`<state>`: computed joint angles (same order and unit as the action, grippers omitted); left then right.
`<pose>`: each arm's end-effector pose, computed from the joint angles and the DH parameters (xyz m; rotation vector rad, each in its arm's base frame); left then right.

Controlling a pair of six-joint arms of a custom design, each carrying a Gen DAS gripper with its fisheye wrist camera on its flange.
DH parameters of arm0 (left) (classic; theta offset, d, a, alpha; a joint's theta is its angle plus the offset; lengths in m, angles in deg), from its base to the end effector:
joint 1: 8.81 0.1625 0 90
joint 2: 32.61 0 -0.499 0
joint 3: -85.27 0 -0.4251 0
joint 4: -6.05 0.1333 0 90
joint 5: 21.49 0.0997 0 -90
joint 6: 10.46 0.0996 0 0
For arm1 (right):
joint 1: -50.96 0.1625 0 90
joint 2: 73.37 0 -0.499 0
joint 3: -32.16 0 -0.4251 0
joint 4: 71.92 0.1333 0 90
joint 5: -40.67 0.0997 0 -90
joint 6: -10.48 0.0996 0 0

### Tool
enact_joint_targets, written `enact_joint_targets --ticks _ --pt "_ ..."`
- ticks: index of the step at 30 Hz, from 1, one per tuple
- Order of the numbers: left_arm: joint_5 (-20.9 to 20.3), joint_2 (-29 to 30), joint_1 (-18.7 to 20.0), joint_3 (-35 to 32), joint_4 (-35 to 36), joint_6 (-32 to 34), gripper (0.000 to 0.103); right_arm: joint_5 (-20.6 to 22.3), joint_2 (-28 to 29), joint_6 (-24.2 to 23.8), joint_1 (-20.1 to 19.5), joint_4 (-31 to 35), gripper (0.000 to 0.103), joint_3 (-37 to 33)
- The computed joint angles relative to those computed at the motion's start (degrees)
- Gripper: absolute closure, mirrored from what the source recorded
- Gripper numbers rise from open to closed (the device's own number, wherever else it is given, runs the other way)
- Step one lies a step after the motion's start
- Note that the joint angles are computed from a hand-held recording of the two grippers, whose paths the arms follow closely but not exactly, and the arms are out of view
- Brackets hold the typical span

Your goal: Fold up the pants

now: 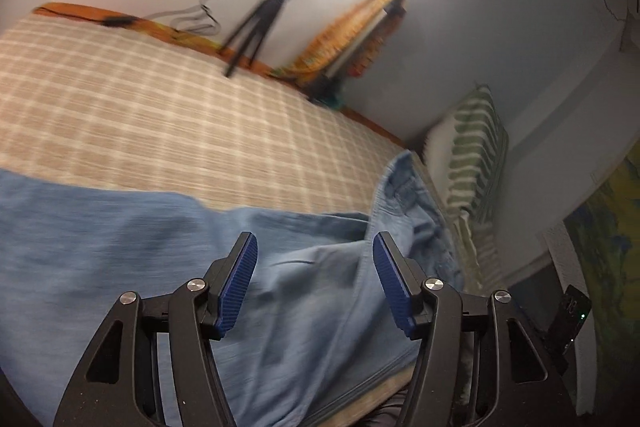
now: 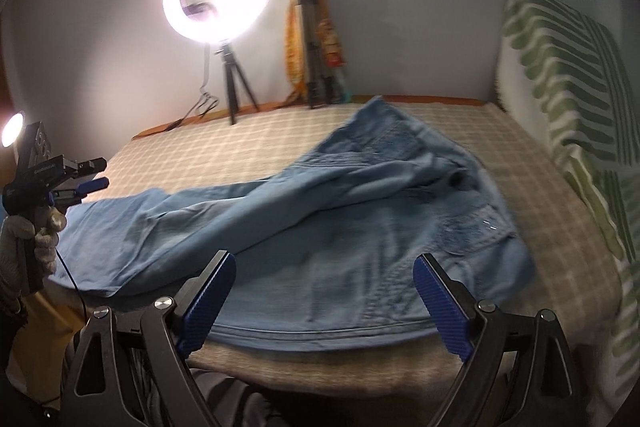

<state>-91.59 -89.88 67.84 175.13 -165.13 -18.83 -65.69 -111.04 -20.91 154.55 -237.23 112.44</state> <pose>-0.0138 -0.7821 0.3661 -0.0959 2.6945 -1.2804 0.3005 -0.7950 0.1531 0.9231 -2.5259 0.7190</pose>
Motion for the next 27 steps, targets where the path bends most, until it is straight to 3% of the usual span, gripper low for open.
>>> enact_joint_targets --ticks 11,17,22,27 --pt "-4.67 12.27 -0.26 -18.23 15.45 0.24 0.043 0.99 -1.6 4.56 -3.05 0.19 0.012 0.65" --pt "-5.98 19.29 0.64 -28.85 23.45 -2.54 0.042 1.54 -1.72 7.83 -4.81 1.1 0.026 0.21" --pt "-6.19 24.31 1.42 -36.89 29.62 -4.07 0.042 1.41 -1.79 9.0 -6.0 0.78 0.029 0.43" --pt "-7.91 26.55 2.05 -40.47 31.52 -6.72 0.042 1.4 -1.69 10.17 -7.15 1.57 0.036 0.22"
